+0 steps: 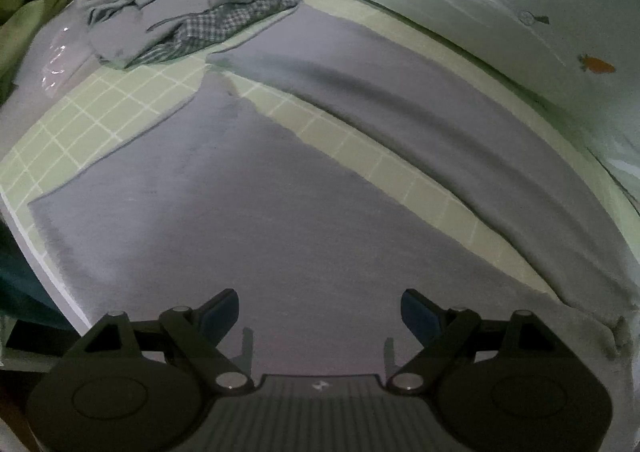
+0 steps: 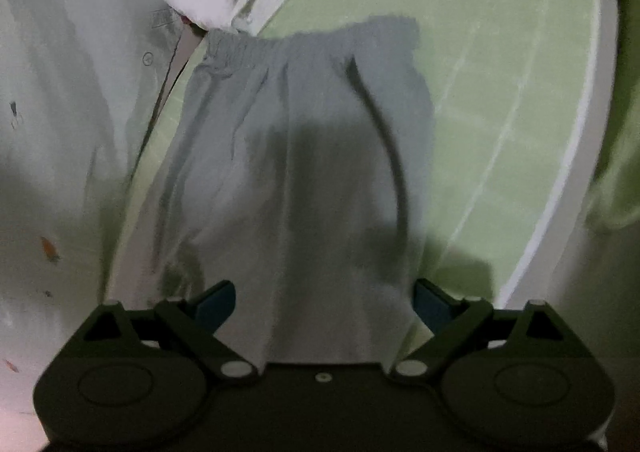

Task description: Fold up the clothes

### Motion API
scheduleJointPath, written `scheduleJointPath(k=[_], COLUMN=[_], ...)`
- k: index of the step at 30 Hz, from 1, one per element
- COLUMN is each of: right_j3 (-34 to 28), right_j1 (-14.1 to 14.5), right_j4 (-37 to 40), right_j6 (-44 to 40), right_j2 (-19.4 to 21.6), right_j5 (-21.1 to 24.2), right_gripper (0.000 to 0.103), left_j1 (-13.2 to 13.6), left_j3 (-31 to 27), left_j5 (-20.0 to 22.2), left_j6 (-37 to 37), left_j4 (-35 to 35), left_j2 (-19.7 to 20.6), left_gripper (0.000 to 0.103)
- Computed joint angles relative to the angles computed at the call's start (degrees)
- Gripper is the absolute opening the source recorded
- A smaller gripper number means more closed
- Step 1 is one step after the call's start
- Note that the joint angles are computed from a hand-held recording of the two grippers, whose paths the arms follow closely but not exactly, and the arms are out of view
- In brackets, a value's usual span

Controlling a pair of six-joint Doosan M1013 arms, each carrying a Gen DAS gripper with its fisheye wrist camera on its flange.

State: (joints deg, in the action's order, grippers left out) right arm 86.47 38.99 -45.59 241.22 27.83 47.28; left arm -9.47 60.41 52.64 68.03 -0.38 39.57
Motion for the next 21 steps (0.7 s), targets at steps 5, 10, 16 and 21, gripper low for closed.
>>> scheduleJointPath(k=[5,10,16,21], right_j3=[0.0,-1.8,-3.9,-6.2], right_j1=[1.4,1.6,1.2,1.0], right_j4=[-6.0,-7.8,-10.5,-9.4], right_j6=[12.3,15.0,19.1,18.2], right_j2=[1.0,2.7,4.8,6.2], right_j5=[-3.8,-7.6,-13.8,-15.5], right_gripper=[0.096,0.097,0.097,0.094], left_j1=[1.3,2.4,3.6,4.7], left_j3=[-1.0,-1.5,-1.2,0.3], left_j5=[1.1,1.4,1.7,1.4], left_j6=[2.0,5.2,6.1,3.2], left_j4=[-2.8,-6.1,-7.5,-6.7], left_j2=[0.7,1.0,1.0,0.3], left_gripper=[0.088,0.088,0.088,0.088])
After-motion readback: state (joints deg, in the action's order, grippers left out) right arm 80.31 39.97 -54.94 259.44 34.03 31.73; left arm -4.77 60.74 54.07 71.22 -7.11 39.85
